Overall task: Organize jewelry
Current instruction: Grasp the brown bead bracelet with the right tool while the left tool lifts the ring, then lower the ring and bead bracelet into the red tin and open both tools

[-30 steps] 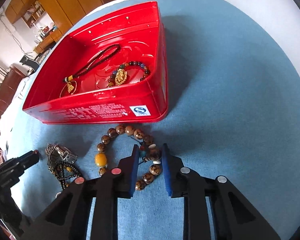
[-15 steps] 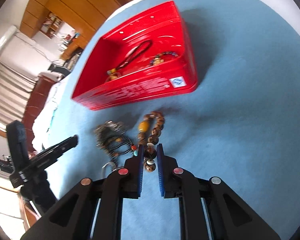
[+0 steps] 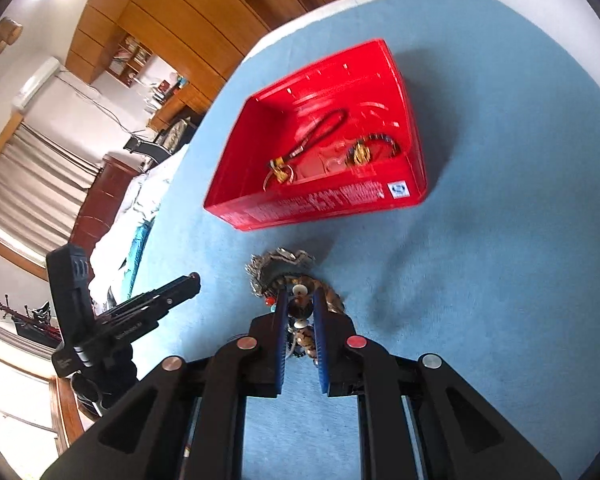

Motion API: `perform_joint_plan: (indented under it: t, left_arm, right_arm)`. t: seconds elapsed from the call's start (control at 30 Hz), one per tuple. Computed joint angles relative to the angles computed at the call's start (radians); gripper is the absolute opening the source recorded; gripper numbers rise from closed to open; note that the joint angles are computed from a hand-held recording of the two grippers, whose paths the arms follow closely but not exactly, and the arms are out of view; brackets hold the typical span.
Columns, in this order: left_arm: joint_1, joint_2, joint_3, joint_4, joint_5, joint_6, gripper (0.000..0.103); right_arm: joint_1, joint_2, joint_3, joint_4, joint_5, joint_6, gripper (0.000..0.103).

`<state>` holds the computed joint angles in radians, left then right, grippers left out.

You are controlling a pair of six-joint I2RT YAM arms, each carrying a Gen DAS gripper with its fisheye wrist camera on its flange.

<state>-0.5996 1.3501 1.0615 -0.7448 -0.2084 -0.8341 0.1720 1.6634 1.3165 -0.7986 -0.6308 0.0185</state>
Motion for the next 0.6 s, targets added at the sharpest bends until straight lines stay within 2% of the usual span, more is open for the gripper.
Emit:
perform_joint_plan:
  t: [0.33, 0.6]
  left_arm:
    - [0.017, 0.067, 0.145, -0.046, -0.004, 0.057, 0.029]
    - [0.080, 0.209, 0.360, -0.072, 0.028, 0.134, 0.029]
  right_arm:
    - [0.015, 0.013, 0.133, -0.070, 0.023, 0.002, 0.012]
    - [0.040, 0.124, 0.384, -0.148, 0.039, 0.029, 0.012]
